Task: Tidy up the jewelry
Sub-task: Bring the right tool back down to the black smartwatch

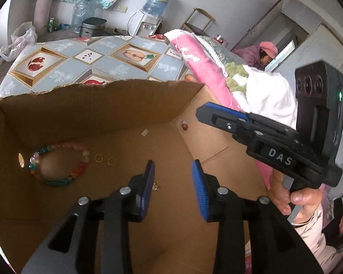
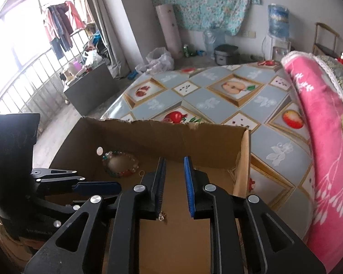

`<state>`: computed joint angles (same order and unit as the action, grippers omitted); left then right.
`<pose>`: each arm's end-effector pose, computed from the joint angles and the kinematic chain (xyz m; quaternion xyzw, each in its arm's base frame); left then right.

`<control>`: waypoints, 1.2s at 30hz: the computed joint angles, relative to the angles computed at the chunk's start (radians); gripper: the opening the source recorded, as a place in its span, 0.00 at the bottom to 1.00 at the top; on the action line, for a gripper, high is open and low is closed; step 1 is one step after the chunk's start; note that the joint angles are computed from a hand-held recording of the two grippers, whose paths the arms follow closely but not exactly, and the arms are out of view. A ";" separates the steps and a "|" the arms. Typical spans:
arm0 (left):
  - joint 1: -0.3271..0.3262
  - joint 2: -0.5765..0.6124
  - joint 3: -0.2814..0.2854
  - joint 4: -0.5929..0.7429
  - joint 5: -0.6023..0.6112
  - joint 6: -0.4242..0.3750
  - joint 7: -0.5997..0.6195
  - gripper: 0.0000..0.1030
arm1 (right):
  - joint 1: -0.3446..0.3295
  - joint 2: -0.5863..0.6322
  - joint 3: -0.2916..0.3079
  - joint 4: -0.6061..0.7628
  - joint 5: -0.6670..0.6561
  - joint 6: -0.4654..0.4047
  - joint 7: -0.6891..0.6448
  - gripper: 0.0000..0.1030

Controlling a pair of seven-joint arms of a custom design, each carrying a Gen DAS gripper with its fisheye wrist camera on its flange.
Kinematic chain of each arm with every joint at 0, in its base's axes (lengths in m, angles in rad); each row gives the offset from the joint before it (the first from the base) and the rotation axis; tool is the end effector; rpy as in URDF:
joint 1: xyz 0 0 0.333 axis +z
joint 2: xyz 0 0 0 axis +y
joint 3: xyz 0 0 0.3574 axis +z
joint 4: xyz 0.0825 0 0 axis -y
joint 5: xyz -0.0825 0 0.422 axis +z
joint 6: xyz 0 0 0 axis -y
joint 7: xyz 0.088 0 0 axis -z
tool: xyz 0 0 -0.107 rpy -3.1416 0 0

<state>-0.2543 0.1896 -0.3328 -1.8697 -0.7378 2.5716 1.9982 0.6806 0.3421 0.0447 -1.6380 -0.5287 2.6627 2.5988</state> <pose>0.5842 -0.3589 0.4954 0.4879 -0.7881 0.3685 0.0715 0.5561 0.5060 0.5191 -0.6804 0.6306 -0.1544 0.3398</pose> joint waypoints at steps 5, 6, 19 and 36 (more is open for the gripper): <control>0.003 -0.053 -0.008 -0.047 -0.072 0.077 0.069 0.32 | 0.039 -0.051 -0.037 -0.048 -0.122 0.029 0.120 0.19; 0.002 -0.088 -0.011 -0.080 -0.110 0.114 0.115 0.32 | 0.056 -0.080 -0.046 -0.075 -0.183 0.042 0.175 0.22; -0.175 -0.572 0.133 -0.544 -0.567 0.225 0.635 0.45 | 0.066 -0.336 0.091 -0.353 -0.656 0.042 0.713 0.34; 0.071 -0.442 -0.168 -0.727 0.243 0.430 -0.156 0.46 | 0.040 -0.211 0.178 -0.422 -0.165 0.085 0.610 0.33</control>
<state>-0.1835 -0.2524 -0.5008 -2.5963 -0.4947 3.0019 1.8423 0.7207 0.1309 0.2226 -2.0598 -0.6939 2.7481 3.2088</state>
